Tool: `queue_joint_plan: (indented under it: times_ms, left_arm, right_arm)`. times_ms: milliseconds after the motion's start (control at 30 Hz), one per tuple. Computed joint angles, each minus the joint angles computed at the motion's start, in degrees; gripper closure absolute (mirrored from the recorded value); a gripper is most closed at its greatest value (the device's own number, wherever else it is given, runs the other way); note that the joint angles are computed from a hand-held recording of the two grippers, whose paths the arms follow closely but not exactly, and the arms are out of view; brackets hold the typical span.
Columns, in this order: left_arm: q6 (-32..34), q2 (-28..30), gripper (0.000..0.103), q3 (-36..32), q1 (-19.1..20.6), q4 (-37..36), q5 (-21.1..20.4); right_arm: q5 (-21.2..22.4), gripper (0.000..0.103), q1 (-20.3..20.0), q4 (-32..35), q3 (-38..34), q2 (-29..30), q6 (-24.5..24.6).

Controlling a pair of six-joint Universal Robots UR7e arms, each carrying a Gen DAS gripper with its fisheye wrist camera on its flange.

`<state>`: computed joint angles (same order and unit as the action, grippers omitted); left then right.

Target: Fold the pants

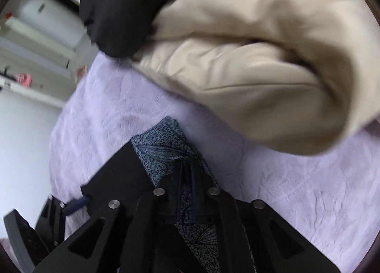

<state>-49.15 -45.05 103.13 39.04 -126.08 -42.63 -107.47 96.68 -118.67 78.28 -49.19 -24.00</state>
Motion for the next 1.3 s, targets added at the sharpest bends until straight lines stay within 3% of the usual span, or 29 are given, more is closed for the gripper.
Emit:
queue_joint_plan:
  times_ms: [33, 100, 200, 400, 567, 667, 733, 933, 1067, 1200, 1300]
  left_arm:
    - [0.0, 0.2, 0.000, -1.1, -0.4, 1.4, -0.3]
    - [0.7, -0.4, 0.000, -1.8, -0.9, 1.6, -1.4]
    - [1.3, -0.8, 0.000, -3.2, -1.4, 2.6, -4.6]
    - [2.9, 2.6, 0.000, -9.0, -3.7, 9.1, -8.9]
    - [7.9, 6.6, 0.000, -13.5, -5.4, 8.4, -11.1]
    - [10.7, 10.8, 0.000, -18.8, -4.5, 7.9, -5.6]
    - [8.2, 13.6, 0.000, -23.0, -2.8, 9.5, -1.6]
    - [-6.2, 19.3, 0.000, -34.0, 3.1, 27.6, 5.8]
    - [-10.4, 18.7, 0.000, -36.9, 3.5, 32.7, 5.2]
    - [-3.6, 16.3, 0.000, -33.6, 0.1, 29.4, 2.9]
    - [-0.1, 14.2, 0.000, -30.6, -2.2, 25.7, -3.1]
  right_arm:
    - [-0.4, 0.069, 0.0, -0.7, 0.7, -1.5, 0.8]
    - [1.2, 0.057, -0.8, 0.5, 2.0, -5.4, 3.0]
    - [1.2, 0.048, -2.3, 1.9, 5.8, -12.2, 6.5]
    - [-1.8, 0.027, -8.0, 1.1, 21.6, -32.5, 15.9]
    - [-1.6, 0.026, -15.6, 4.7, 30.0, -47.3, 22.0]
    - [0.2, 0.026, -19.8, 7.4, 32.5, -54.1, 22.1]
    - [-0.1, 0.026, -21.0, 7.9, 33.2, -56.6, 21.2]
    - [1.9, 0.026, -24.7, 9.3, 34.0, -62.2, 20.2]
    - [1.9, 0.026, -26.1, 9.2, 34.8, -64.6, 19.4]
    - [3.2, 0.024, -27.6, 9.8, 34.8, -66.0, 20.1]
    - [3.7, 0.022, -28.2, 9.5, 35.3, -67.3, 20.2]
